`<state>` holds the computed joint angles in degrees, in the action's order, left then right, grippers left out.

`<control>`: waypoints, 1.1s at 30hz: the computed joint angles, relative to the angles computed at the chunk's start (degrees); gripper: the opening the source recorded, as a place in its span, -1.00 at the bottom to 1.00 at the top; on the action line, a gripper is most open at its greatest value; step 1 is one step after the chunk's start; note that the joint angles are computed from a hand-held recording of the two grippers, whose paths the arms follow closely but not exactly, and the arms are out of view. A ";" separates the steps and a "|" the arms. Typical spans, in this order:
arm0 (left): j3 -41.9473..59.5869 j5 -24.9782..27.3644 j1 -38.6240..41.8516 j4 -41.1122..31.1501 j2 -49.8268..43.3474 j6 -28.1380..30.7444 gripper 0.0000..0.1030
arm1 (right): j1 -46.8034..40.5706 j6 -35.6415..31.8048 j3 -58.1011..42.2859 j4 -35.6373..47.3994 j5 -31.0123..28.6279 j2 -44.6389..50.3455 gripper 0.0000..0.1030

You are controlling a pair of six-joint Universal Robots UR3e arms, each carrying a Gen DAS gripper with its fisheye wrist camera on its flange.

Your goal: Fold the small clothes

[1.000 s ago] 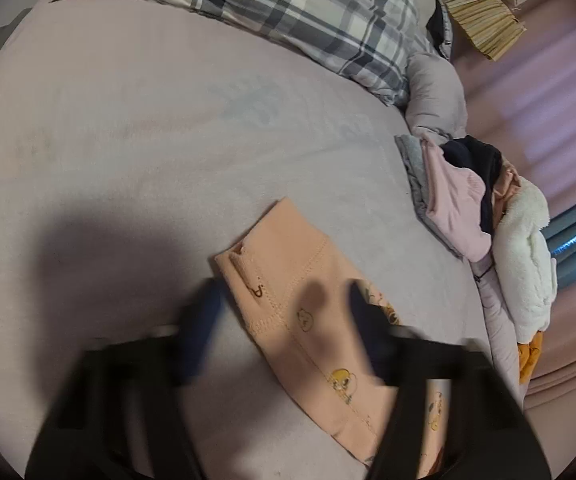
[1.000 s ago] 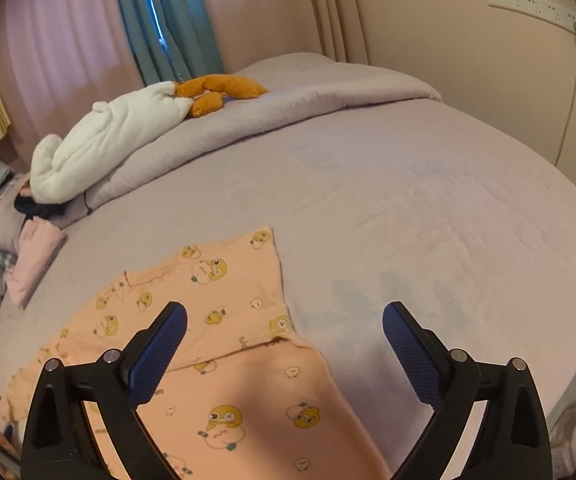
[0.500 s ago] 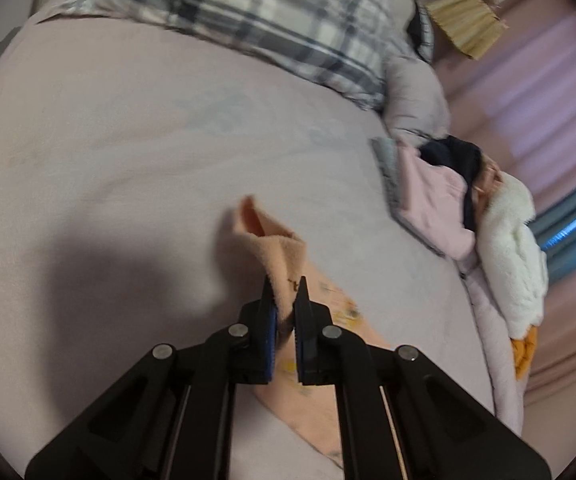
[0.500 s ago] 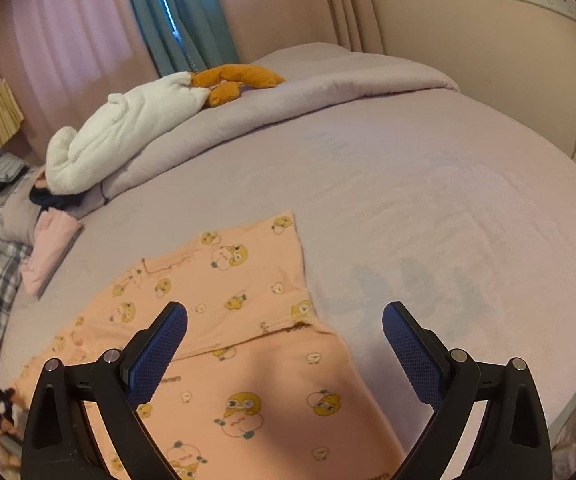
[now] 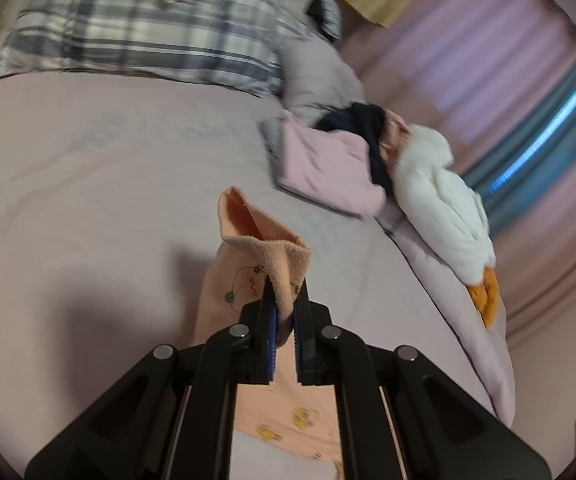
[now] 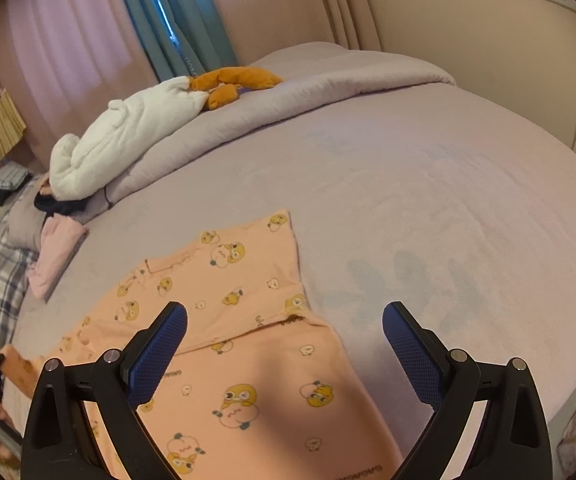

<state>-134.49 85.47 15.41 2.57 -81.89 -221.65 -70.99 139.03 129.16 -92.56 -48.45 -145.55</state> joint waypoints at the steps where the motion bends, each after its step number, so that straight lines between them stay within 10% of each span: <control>1: 1.20 0.30 -1.53 -0.11 -0.93 0.31 -0.89 | -1.00 -0.83 -0.27 1.45 0.38 -0.44 0.89; 20: 22.73 6.59 -25.27 -6.28 -19.91 8.21 -0.89 | -5.99 -7.39 -0.50 9.27 2.43 -1.94 0.89; 33: 32.77 -0.45 -30.05 -14.93 -32.41 12.23 -0.89 | -6.19 -6.11 1.27 7.39 1.86 0.22 0.89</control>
